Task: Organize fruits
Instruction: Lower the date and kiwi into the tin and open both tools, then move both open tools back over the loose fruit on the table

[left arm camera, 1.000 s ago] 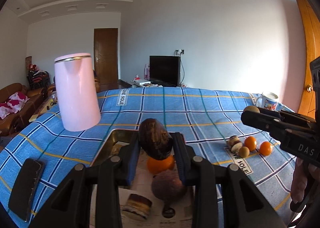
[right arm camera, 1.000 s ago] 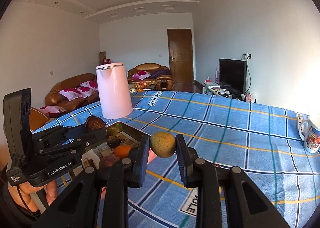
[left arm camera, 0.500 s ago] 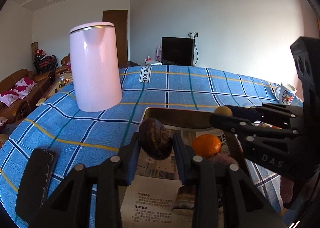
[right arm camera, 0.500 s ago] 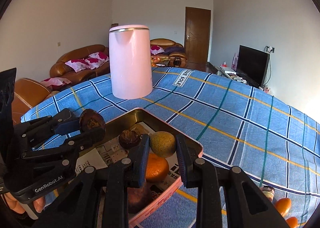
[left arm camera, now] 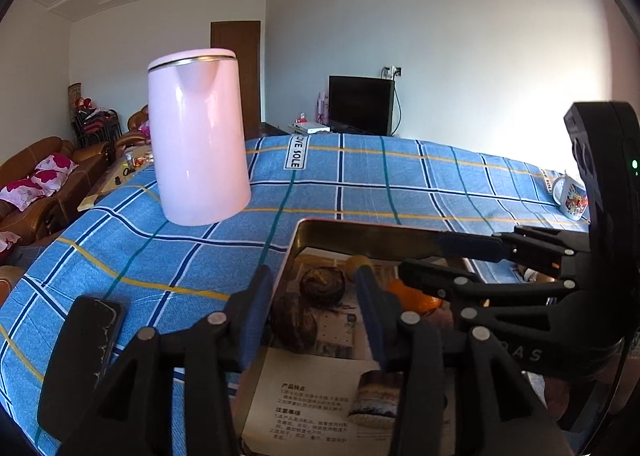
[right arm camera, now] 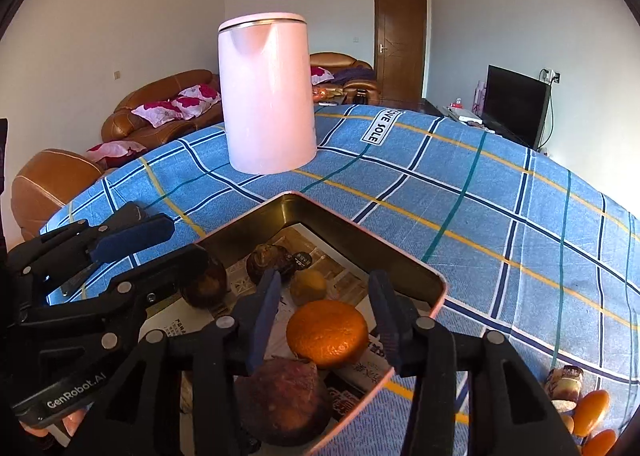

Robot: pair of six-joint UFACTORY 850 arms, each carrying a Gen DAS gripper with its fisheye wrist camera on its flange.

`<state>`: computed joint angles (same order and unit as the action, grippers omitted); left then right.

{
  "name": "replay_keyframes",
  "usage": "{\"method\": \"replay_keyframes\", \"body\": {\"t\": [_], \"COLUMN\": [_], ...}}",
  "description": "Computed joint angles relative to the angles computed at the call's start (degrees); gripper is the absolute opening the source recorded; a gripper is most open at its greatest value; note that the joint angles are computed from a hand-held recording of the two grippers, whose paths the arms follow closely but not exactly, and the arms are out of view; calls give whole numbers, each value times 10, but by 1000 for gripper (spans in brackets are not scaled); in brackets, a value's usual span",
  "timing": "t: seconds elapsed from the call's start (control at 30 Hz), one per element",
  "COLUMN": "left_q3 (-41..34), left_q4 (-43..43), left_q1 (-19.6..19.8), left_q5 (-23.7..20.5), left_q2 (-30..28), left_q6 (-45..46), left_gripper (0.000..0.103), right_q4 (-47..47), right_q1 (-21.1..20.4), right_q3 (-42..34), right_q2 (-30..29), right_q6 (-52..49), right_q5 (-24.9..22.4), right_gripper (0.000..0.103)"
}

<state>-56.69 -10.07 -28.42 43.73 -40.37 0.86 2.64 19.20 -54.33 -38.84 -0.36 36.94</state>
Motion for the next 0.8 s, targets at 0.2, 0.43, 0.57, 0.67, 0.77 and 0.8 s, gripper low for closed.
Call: {"method": "replay_keyframes", "body": {"t": [0.2,0.43,0.57,0.67,0.77,0.8], "left_q3": [10,-28,-64,-96,-121,-129], "left_q4": [19,37,13,15,38,58], "left_q1": [-34,-86,-116,-128,-132,-132], "left_q5": [14,-27,-54,-89,-129,-141], "left_q2": [14,0,-22,-41,-53,-57], "left_q6": [0,12,52,60,39,22], "left_gripper": [57,63,67,67,67,67], "right_q4": [7,146,137,90,91,81], "right_q1": [-38,-108,-154,-175,-173,-176], "right_q3": [115,218,220,217,197,191], "right_q2": [71,119,109,106,100,96], "right_q6": [2,-92,-65,-36,-60,-59], "right_q5": [72,122,92,72,36,22], "right_gripper": [55,67,67,67,67,66]}}
